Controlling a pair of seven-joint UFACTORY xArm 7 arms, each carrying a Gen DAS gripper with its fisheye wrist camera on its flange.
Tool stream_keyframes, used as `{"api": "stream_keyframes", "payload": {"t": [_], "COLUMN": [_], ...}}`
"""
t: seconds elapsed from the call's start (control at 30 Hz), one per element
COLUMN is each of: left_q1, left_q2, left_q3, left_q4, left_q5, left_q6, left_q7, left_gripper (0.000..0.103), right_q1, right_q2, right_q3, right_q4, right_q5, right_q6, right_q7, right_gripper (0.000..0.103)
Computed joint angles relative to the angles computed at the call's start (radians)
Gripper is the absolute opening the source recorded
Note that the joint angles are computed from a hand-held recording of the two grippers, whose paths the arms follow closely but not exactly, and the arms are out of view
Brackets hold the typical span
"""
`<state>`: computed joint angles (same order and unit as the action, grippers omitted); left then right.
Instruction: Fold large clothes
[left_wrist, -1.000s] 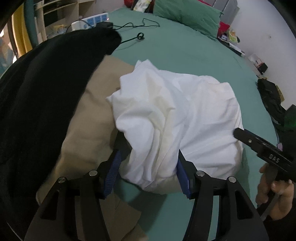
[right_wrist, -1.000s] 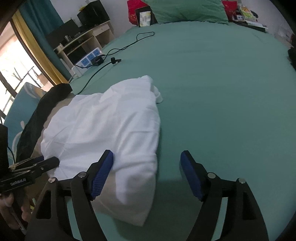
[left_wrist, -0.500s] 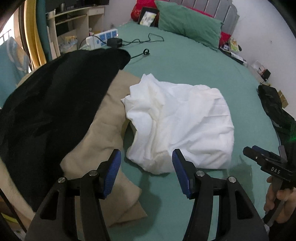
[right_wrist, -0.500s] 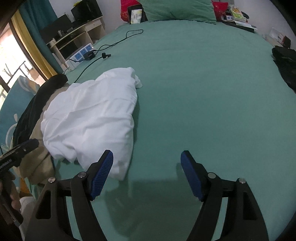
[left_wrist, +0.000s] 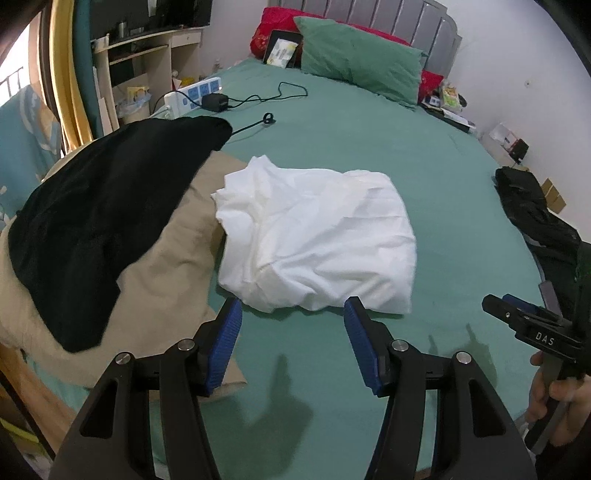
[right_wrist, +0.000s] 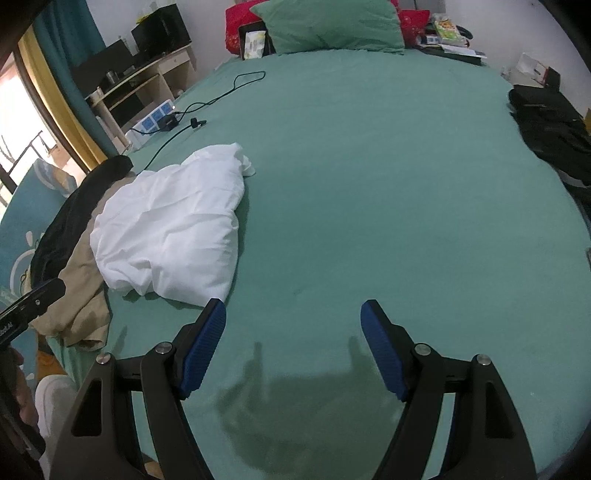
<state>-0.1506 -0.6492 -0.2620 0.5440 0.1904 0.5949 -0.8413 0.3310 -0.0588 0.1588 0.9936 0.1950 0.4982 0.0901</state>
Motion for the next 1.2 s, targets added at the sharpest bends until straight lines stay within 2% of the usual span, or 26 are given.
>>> {"api": "stream_keyframes", "payload": {"t": [0.8,1.2], "left_q1": [-0.026,0.049], "left_q2": [-0.075,-0.061], "left_q3": [-0.115,-0.230], "left_q4": [0.149,0.302], "left_q5": [0.083,0.231], "left_q6": [0.091,0.137], "left_q7": [-0.069,-0.114], "left_gripper": [0.061,0.061], "right_q1": [-0.054,-0.083], "right_q2": [-0.305,-0.428], "right_q3": [-0.031,-0.029], "right_q4": [-0.117,-0.113], "right_q5": [-0.098,-0.141], "right_q6": [0.018,-0.004], "right_q7": [0.058,0.058], "right_gripper": [0.075,0.075]}}
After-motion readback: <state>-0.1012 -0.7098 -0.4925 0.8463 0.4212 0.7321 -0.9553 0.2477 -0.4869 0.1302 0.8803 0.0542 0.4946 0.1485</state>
